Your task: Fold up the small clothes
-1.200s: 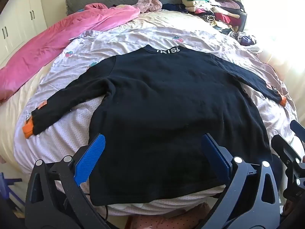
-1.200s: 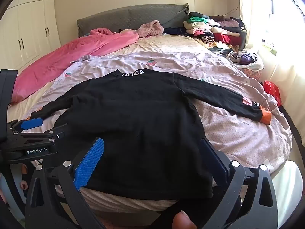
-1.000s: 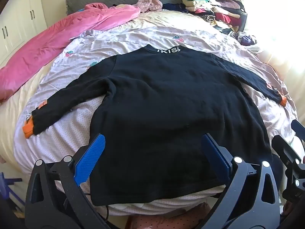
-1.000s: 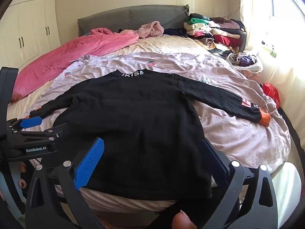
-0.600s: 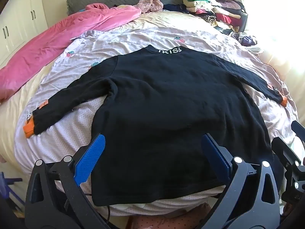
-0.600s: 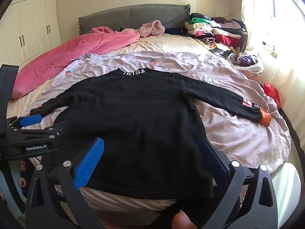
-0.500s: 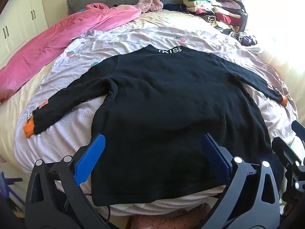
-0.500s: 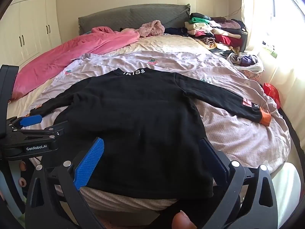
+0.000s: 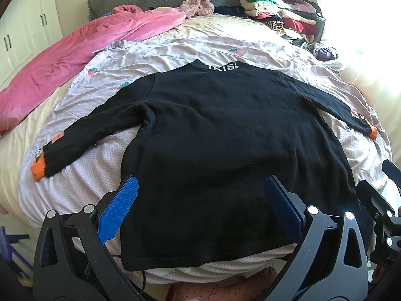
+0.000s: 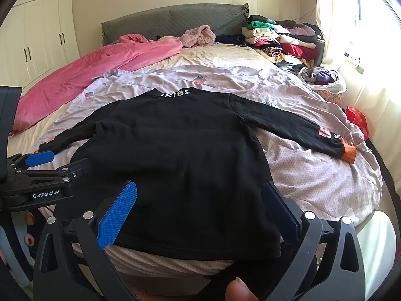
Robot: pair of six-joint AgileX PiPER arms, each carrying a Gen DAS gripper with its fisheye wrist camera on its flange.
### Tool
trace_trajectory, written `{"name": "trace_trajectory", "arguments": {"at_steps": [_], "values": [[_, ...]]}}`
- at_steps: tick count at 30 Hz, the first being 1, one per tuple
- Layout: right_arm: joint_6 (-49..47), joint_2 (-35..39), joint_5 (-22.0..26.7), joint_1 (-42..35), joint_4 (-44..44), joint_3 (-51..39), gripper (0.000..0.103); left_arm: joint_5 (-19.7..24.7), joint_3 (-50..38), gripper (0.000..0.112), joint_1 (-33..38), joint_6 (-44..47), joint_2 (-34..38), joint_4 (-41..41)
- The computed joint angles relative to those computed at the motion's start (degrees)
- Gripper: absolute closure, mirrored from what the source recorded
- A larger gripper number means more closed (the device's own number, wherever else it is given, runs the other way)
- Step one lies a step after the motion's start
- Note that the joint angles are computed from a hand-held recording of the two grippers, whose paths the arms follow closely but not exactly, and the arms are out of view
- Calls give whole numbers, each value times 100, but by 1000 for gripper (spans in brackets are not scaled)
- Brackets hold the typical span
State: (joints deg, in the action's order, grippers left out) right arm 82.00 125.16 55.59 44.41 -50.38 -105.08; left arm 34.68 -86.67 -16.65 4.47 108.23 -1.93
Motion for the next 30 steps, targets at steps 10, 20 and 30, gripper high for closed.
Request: {"name": "trace_trajectory", "arguments": {"at_steps": [10,20,30], "values": [[-3,-3,5,1,-1,3,4,-12,8,18,2,18,-2,-7],[-28,7,-20,9,-2,-23,4,6,-10,18,6,4,4,-14],[-134,124,54,28,44,-286,4,7,-14,18,12,-1,7,-3]]}}
